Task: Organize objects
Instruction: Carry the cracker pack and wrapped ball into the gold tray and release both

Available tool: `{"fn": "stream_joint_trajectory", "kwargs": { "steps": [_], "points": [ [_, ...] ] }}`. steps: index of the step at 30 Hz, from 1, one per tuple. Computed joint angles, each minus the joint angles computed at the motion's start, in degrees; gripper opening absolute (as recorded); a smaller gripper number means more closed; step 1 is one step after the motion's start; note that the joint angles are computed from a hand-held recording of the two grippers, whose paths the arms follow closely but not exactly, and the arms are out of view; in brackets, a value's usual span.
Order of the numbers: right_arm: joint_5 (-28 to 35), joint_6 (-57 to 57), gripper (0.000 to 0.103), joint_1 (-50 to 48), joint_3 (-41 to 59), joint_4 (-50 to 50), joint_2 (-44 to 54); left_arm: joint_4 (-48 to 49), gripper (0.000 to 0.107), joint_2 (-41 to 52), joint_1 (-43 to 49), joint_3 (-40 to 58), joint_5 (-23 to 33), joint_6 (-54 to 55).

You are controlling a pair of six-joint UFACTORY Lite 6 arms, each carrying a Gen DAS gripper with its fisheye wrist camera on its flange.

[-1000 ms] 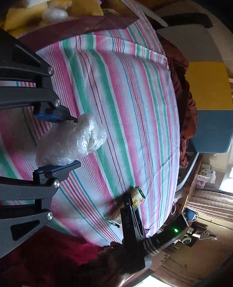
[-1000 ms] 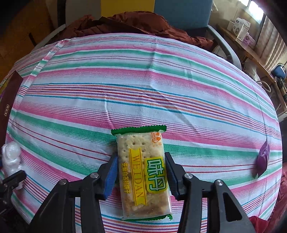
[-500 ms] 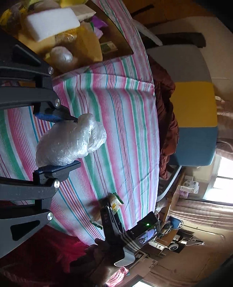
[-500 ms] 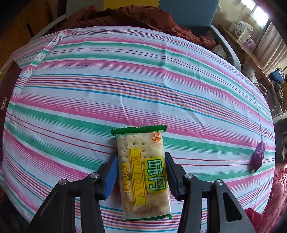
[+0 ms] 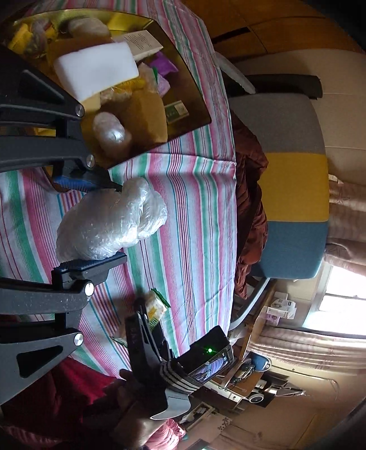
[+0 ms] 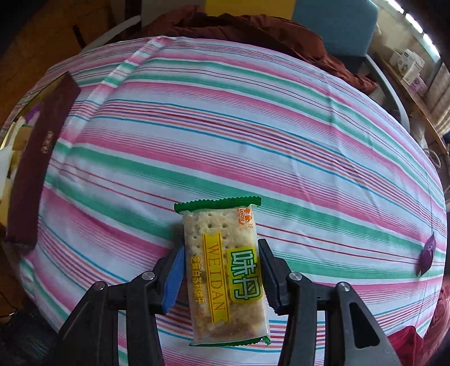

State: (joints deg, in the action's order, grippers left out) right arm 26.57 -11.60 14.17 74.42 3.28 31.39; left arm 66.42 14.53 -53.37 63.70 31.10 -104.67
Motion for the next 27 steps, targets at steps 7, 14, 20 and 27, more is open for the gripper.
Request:
{"fn": "stream_joint_trajectory", "kwargs": {
  "steps": [7,14,20,27],
  "points": [
    [-0.79,-4.1,0.049,3.97,0.93,7.38,-0.2,2.2,0.04,-4.27,0.03,-5.02,-0.16,-3.97],
    [-1.89,-7.91,0.049,7.91,-5.11,17.37,-8.29,4.94,0.04,-11.86,0.17,-12.61,0.08,-8.4],
    [-1.52,-11.59,0.049,13.55,-5.26,26.31,-13.18,2.46,0.04,-29.12,1.36,-25.95,4.08,-9.52],
    [-0.96,-9.97,0.049,22.0,4.23,28.77,-9.17,-8.56,0.04,-54.89,7.25,-42.21,11.88,-1.47]
  ]
}}
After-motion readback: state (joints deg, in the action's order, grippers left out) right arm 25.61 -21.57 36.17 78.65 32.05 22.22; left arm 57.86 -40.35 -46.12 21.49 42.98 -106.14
